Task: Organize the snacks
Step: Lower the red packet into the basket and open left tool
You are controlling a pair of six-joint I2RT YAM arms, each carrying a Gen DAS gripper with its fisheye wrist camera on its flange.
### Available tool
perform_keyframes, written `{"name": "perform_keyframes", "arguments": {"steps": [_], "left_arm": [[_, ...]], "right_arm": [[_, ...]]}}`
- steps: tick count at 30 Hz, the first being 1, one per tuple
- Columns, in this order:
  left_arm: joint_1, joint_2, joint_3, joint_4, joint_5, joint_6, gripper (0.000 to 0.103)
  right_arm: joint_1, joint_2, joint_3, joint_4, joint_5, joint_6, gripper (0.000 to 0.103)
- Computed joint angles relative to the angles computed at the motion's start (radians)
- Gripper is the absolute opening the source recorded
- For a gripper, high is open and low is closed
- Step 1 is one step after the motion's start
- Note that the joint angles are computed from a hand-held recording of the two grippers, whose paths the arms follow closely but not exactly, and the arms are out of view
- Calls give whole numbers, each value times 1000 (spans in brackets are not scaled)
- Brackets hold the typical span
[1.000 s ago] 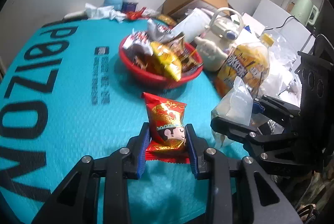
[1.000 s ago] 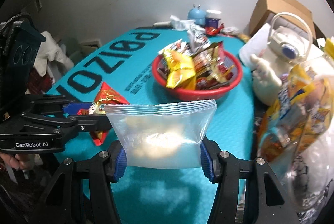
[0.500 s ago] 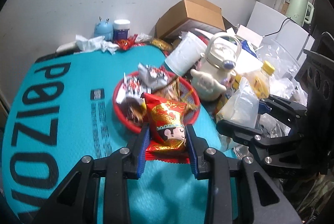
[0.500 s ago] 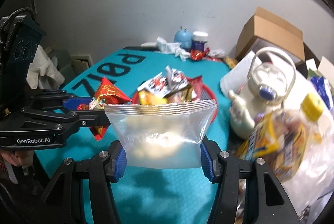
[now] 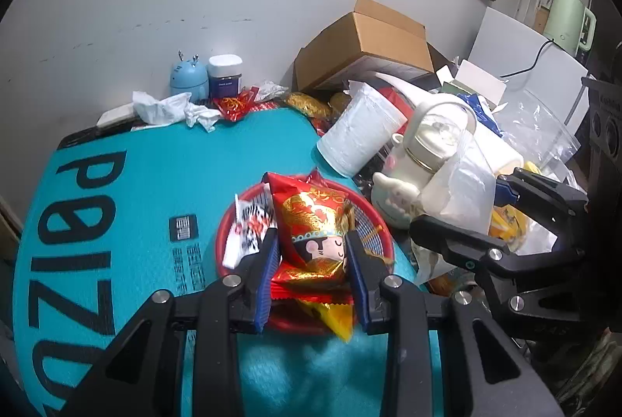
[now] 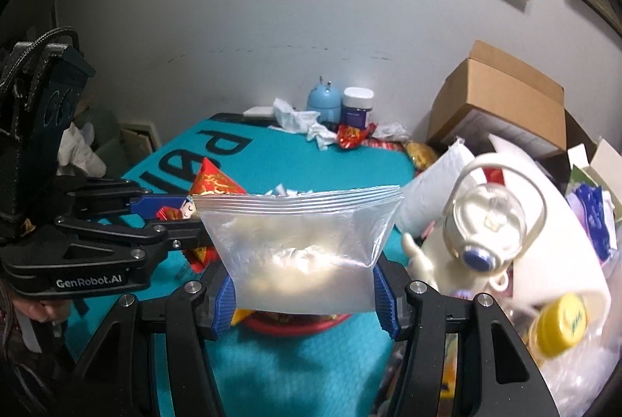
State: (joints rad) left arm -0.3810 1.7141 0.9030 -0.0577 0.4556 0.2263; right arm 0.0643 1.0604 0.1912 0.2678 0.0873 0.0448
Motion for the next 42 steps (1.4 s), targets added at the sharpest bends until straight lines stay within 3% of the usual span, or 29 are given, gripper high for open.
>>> {"name": "perform_keyframes", "arguments": {"steps": [16, 25, 31, 38, 42], "left_arm": [[-32, 239, 176, -16, -64, 25, 32], [-25, 330, 255, -68, -42, 44, 33], [-5, 350, 291, -111, 16, 57, 33], [-9, 369, 340, -178, 9, 34, 34], [-16, 357, 325, -162, -3, 32, 34]], "right_arm": [[-19, 340, 141, 142, 31, 34, 57], [-28, 458, 186, 176, -3, 47, 58], [-29, 473, 198, 177, -24, 55, 58], [-26, 443, 186, 166, -8, 64, 58], [-38, 424, 174, 156, -8, 72, 58]]}}
